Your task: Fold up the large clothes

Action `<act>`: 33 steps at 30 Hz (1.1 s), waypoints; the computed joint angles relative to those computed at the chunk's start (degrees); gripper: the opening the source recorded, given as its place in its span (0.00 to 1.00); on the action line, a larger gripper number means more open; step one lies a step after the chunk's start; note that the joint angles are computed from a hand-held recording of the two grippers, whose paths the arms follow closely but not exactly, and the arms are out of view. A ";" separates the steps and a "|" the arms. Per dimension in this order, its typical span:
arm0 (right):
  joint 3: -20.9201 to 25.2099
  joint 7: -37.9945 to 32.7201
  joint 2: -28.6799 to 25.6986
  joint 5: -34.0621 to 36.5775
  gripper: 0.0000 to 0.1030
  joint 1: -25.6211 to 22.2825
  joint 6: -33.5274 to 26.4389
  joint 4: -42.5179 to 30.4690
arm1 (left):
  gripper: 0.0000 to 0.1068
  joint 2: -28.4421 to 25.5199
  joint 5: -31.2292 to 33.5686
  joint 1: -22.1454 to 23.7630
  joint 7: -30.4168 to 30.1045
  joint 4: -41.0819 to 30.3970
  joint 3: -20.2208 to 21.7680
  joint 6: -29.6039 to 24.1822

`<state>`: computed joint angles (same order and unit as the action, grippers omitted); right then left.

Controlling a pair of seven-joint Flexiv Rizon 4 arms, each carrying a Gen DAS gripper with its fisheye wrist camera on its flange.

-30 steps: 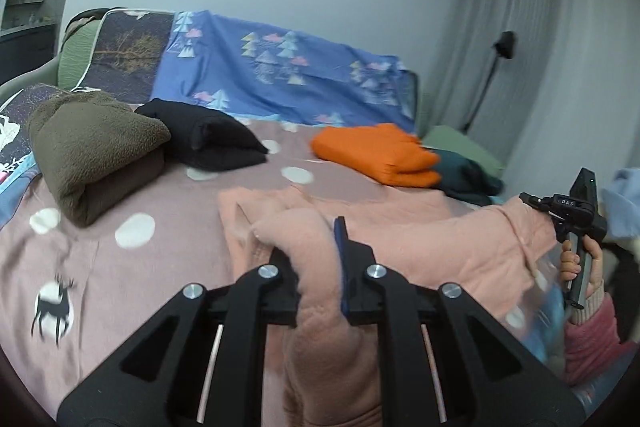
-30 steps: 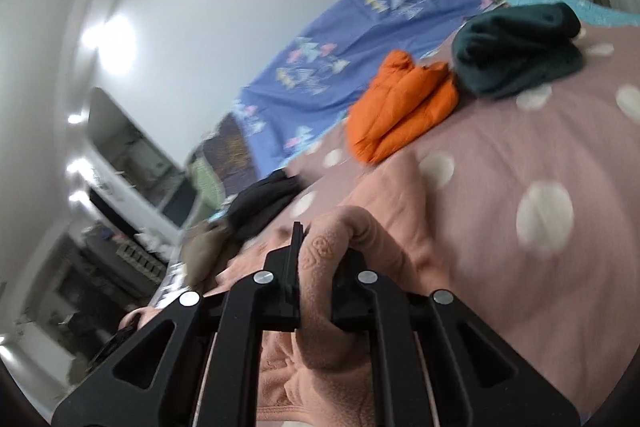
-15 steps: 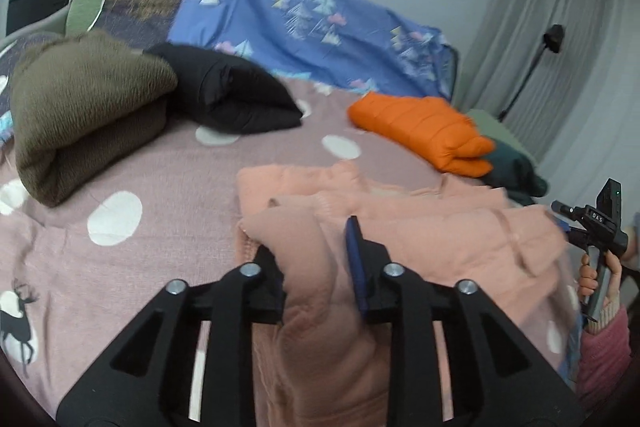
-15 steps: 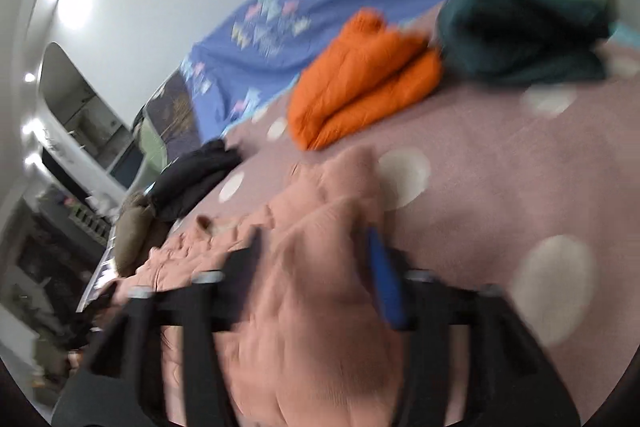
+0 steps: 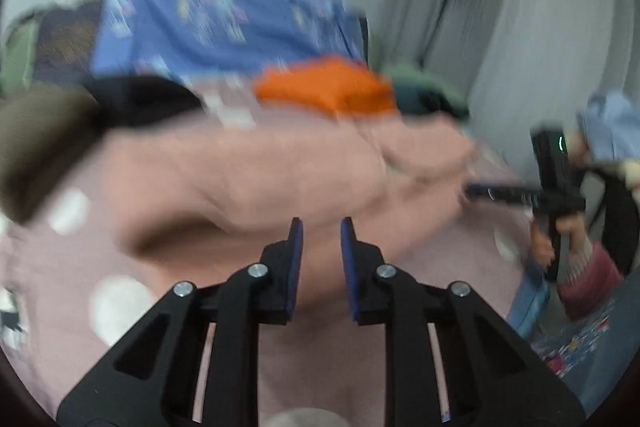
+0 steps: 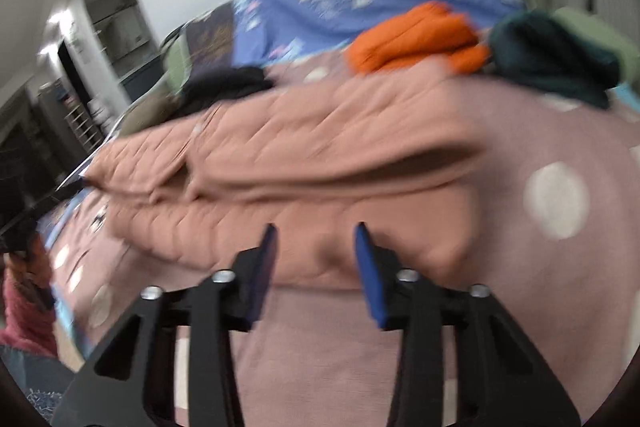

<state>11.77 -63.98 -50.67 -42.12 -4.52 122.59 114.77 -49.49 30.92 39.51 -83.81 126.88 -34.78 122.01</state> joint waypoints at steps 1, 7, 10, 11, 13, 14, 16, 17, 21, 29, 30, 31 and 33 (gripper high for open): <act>-0.89 -0.75 -0.02 1.36 0.33 1.73 -0.11 -0.31 | 0.18 0.67 -2.31 -4.00 0.30 -1.37 3.03 -1.58; -3.66 -4.83 0.10 6.93 0.33 7.21 -2.56 -4.81 | 0.17 -1.35 -9.90 -9.23 3.26 -8.44 4.70 -7.84; -6.63 -8.39 1.05 12.44 0.33 10.95 -0.38 -7.81 | 0.17 1.19 -13.90 -12.07 5.88 -10.84 6.56 -3.93; -7.32 -9.18 1.05 13.96 0.33 11.84 -0.10 -9.25 | 0.17 1.82 -14.45 -12.85 5.33 -12.32 7.29 -3.07; -10.64 -10.30 1.15 20.10 0.33 15.69 -1.26 -12.63 | 0.32 2.91 -15.96 -15.60 2.49 -14.84 10.31 -1.25; -11.68 -10.28 1.04 22.46 0.33 16.95 -2.67 -14.25 | 0.41 3.66 -20.80 -18.69 2.76 -15.31 13.20 1.69; -10.77 -8.92 0.53 24.17 0.33 16.55 -5.54 -17.31 | 0.50 3.84 -22.24 -20.53 0.99 -16.69 15.49 3.62; -9.31 -8.54 0.07 23.38 0.34 15.30 -5.98 -18.17 | 0.50 3.52 -19.91 -19.05 -0.49 -17.51 14.35 2.50; -8.69 -7.02 -3.12 22.83 0.38 14.88 -12.29 -23.84 | 0.50 2.16 -16.68 -23.44 -5.90 -23.58 20.60 -5.85; -29.23 -2.73 -13.12 31.11 0.39 29.63 -19.57 -31.88 | 0.54 -5.38 -31.76 -31.01 3.60 -29.61 27.88 -11.86; -31.97 -2.74 -13.41 32.33 0.40 31.84 -19.07 -31.23 | 0.54 -5.50 -31.89 -30.99 3.97 -29.33 27.83 -11.35; -33.07 -3.46 -13.71 33.43 0.40 32.80 -19.28 -31.28 | 0.54 -5.49 -31.88 -30.65 4.15 -28.99 27.45 -11.06; -30.36 -4.02 -12.50 32.49 0.40 30.80 -20.29 -31.28 | 0.53 -4.60 -32.20 -30.03 4.31 -28.02 26.60 -10.62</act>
